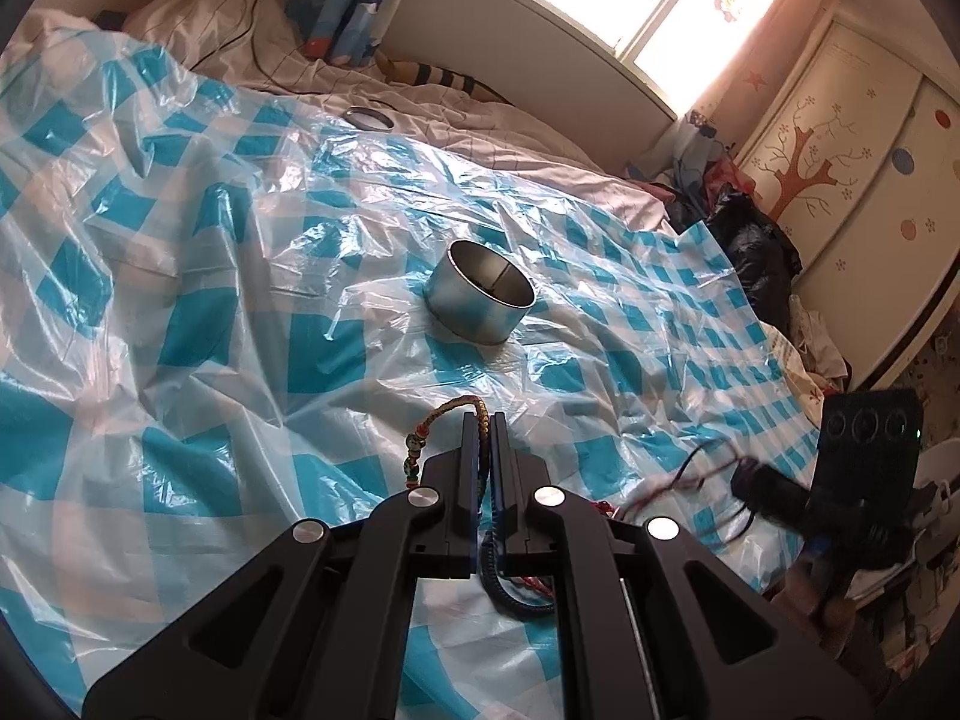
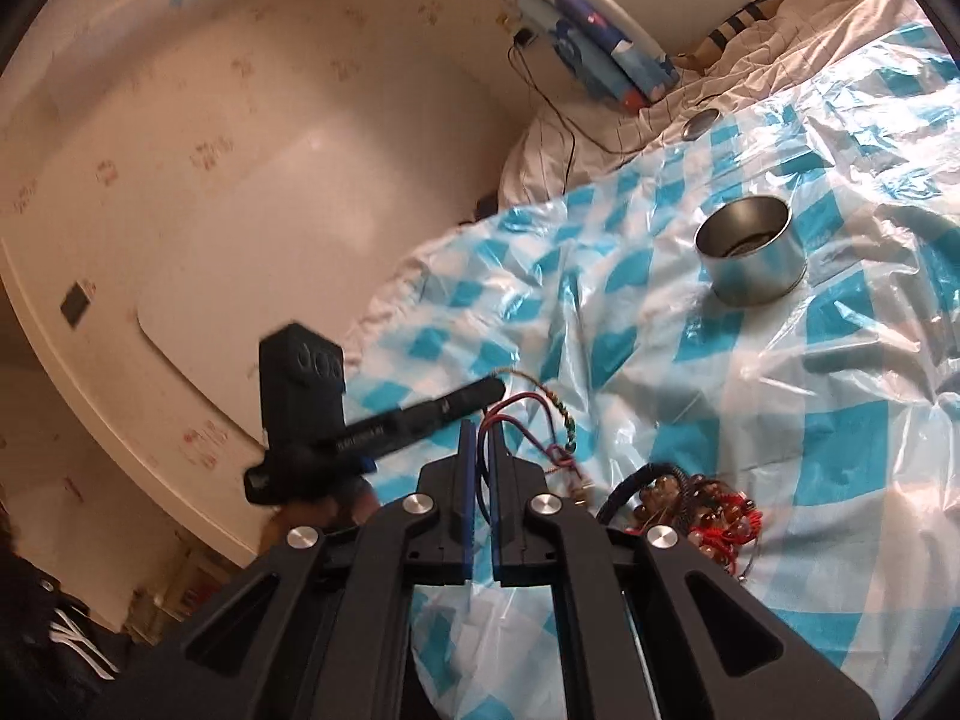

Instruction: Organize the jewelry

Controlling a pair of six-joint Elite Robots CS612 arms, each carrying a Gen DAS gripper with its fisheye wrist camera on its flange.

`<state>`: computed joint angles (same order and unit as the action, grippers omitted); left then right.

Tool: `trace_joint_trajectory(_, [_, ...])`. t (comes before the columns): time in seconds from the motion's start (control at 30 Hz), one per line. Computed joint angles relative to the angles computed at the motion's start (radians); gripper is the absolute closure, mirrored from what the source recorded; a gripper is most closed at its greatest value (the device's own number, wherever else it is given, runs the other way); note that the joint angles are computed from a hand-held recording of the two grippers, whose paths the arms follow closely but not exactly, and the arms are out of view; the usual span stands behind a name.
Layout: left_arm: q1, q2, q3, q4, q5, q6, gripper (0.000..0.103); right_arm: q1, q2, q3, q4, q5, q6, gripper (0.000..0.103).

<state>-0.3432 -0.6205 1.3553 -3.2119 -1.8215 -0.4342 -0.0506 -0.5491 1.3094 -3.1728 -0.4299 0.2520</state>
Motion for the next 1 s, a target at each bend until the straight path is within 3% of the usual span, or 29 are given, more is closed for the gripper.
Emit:
trace_joint_trajectory(0.17, [-0.006,0.006,-0.015,-0.002,-0.011,0.012,0.100,-0.013,0.013,-0.020,0.005,0.021,0.057,0.099])
trace_joint_trajectory(0.33, [-0.017,0.024,-0.059,-0.007,-0.034,0.041,0.100,-0.019,0.033,-0.074,0.046,0.030,0.045,0.099])
trace_joint_trajectory(0.53, [-0.023,0.051,-0.130,-0.029,-0.086,0.042,0.100,-0.023,0.090,-0.191,0.049,0.009,0.097,0.099])
trace_joint_trajectory(0.8, [-0.017,0.144,-0.356,0.082,-0.093,0.048,0.100,-0.024,0.223,-0.444,0.040,-0.047,0.250,0.099])
trace_joint_trajectory(1.0, [-0.012,0.269,-0.609,0.202,-0.124,0.034,0.100,-0.019,0.326,-0.652,0.119,-0.061,0.284,0.099])
